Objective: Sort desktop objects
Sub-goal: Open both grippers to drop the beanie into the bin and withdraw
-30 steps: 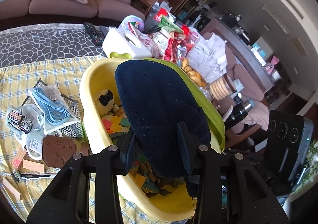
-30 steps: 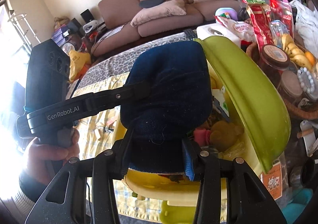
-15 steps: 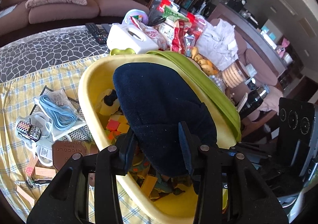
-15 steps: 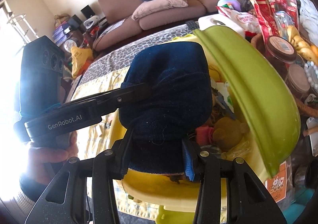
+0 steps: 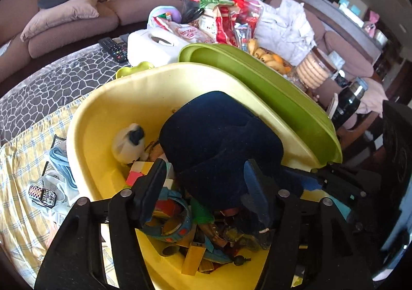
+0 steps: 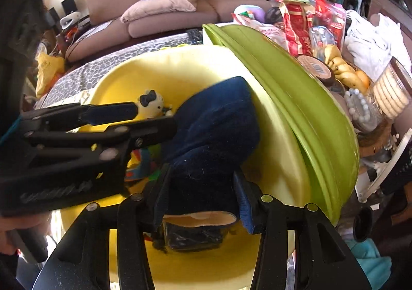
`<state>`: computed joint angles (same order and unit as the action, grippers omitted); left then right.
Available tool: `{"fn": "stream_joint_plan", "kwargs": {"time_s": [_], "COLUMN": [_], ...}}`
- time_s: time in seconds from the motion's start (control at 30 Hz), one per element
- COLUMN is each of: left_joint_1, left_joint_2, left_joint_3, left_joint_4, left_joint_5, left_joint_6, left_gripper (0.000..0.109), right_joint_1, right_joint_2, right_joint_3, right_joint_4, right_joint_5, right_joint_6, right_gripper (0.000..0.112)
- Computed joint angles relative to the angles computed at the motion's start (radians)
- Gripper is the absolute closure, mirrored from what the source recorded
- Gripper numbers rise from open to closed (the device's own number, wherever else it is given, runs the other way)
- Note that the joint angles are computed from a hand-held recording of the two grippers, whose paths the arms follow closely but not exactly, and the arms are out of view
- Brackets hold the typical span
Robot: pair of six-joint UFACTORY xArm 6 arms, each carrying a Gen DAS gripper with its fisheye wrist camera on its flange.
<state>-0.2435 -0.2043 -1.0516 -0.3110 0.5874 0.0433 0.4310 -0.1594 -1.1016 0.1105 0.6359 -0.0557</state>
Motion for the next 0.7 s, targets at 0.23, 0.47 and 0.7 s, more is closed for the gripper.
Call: {"fn": "stream_joint_plan", "kwargs": {"time_s": [0.23,0.47,0.7], "left_joint_1": [0.031,0.099,0.134], "left_joint_2": [-0.109,-0.196,-0.27], "left_joint_3": [0.093,0.145,0.209], "left_joint_4": [-0.092,-0.221,-0.257], "left_joint_5": [-0.063,-0.055,-0.032], "left_joint_6": [0.044,0.118,0.146], "left_gripper": [0.043,0.042,0.032], "right_joint_1": [0.008,0.003,0.016], "right_joint_2": [0.031,0.101,0.076], "right_joint_3": [-0.016,-0.098,-0.099], "right_joint_4": [-0.113,-0.111,-0.159], "right_joint_5": [-0.027,0.0,0.039], "right_joint_6": [0.052,0.097,0.129], "right_gripper": [0.059,0.061,0.05]}}
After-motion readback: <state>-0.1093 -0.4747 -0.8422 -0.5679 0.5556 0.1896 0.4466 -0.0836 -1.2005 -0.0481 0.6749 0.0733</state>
